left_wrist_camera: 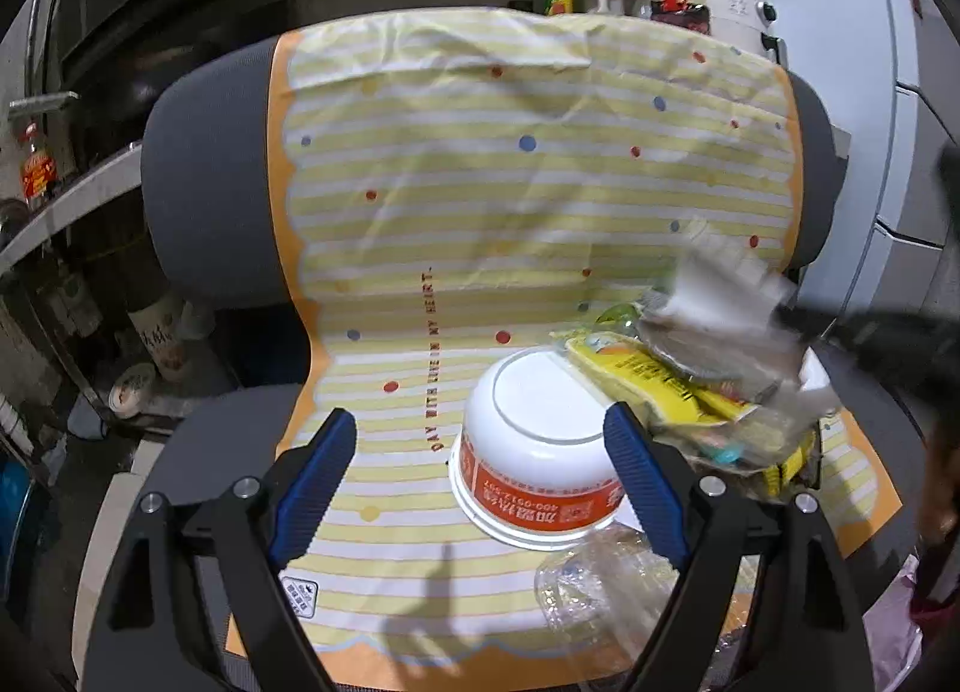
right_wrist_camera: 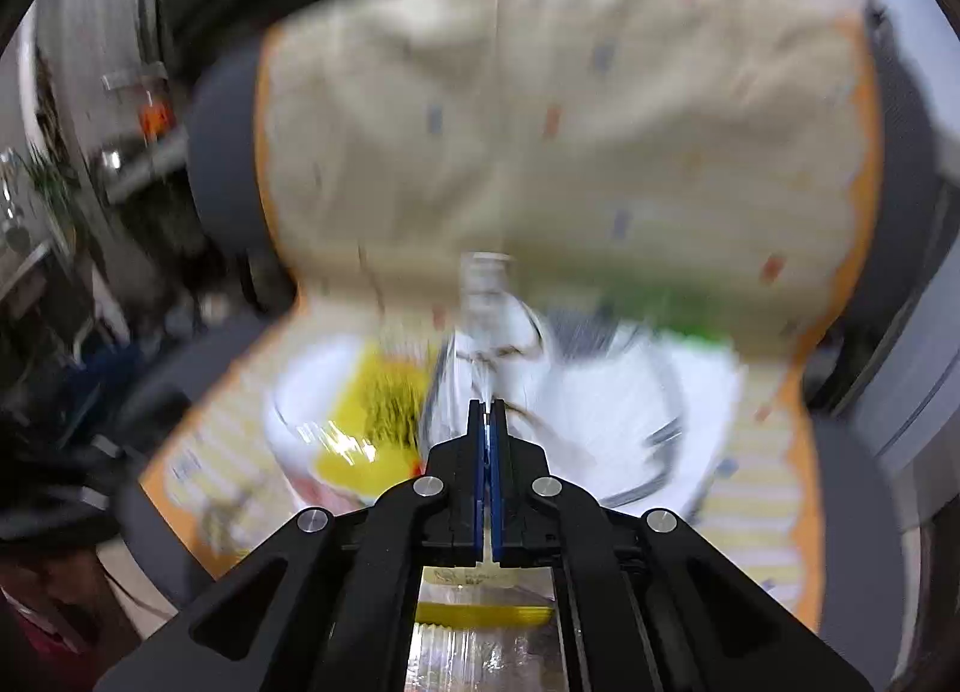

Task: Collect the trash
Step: 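Grasp the white paper wrapper with the right gripper while the left grasps the grey cloth, then carry both items to the pink bin and open both grippers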

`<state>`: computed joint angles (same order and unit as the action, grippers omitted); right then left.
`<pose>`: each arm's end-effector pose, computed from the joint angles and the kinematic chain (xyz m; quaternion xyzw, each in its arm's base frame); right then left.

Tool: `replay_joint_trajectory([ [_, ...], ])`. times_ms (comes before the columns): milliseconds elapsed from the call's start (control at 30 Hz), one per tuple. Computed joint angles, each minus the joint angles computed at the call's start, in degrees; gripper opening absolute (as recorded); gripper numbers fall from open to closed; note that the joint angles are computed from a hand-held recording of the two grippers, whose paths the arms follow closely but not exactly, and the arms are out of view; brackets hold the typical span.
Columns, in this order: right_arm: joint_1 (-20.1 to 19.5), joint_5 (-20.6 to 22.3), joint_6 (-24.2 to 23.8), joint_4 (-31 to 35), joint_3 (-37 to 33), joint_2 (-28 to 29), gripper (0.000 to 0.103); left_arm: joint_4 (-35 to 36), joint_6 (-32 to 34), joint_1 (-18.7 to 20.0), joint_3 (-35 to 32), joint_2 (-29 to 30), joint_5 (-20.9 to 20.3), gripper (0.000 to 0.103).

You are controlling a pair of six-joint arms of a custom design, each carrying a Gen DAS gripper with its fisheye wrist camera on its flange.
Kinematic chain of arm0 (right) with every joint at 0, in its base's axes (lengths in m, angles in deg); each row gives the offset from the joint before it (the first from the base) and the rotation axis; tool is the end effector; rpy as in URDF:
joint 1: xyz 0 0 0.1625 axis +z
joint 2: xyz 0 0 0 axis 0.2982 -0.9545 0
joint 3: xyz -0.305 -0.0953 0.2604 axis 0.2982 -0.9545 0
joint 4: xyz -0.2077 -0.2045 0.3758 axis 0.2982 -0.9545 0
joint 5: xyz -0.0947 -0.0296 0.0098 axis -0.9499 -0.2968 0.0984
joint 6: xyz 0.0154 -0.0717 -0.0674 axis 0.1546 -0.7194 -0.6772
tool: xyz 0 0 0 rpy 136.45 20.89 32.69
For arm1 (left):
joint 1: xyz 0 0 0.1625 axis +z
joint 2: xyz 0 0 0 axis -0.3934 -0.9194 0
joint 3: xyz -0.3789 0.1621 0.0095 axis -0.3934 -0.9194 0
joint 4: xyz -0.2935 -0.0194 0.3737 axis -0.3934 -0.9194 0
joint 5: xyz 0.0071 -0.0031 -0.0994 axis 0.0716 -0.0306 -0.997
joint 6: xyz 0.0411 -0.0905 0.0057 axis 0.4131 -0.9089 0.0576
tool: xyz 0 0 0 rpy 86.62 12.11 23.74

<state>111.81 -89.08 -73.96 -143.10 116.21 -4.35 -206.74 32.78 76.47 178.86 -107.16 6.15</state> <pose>0.4782 -0.4815 0.0664 0.2299 -0.8629 0.3816 0.2388 -0.0873 -0.4651 0.4366 0.2640 0.8260 -0.3755 0.3272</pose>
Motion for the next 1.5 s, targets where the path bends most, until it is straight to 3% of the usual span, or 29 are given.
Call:
replay_joint_trajectory([
  [100,2.80,-3.46,-3.90,-8.54,2.19,-2.17,0.001,-0.36,0.59,-1.45,0.02,-0.28,-0.96,0.082],
  [267,5.23,-7.77,-5.39,-14.56,6.68,-6.23,0.001,-0.80,2.12,-3.70,-0.29,1.57,-4.46,0.082],
  [433,5.25,-9.62,-2.61,-14.78,11.07,-9.35,0.001,2.23,1.87,-3.79,-2.34,5.90,-10.82,0.053],
  [500,4.62,-9.62,-0.66,-14.99,13.05,-10.54,0.001,2.96,4.33,-3.65,-2.69,7.86,-12.78,0.053],
  [700,2.56,-7.87,3.44,-15.28,17.39,-13.24,0.001,2.13,11.74,-2.29,-2.73,14.18,-8.76,0.053],
  [900,1.18,-6.45,5.41,-14.83,18.76,-13.76,0.001,5.83,12.38,0.70,-2.81,14.16,-10.28,0.053],
  [1000,0.75,-5.72,5.81,-14.80,18.83,-13.55,0.001,6.43,12.02,1.61,-3.18,14.38,-10.68,0.036],
  [1067,0.62,-5.58,5.93,-14.81,18.79,-13.29,0.001,6.32,11.65,1.79,-3.14,14.36,-10.88,0.011],
  [1133,0.43,-5.48,6.22,-14.44,18.66,-13.13,0.001,5.84,11.04,2.04,-3.44,14.53,-11.57,0.001],
  [1333,0.15,-6.42,6.00,-15.16,18.31,-12.69,0.001,1.56,8.66,2.19,-4.40,14.34,-15.68,0.000],
  [1500,1.04,-8.13,4.67,-18.29,18.49,-13.02,0.001,-1.92,7.33,-0.38,-4.98,11.13,-20.46,0.000],
])
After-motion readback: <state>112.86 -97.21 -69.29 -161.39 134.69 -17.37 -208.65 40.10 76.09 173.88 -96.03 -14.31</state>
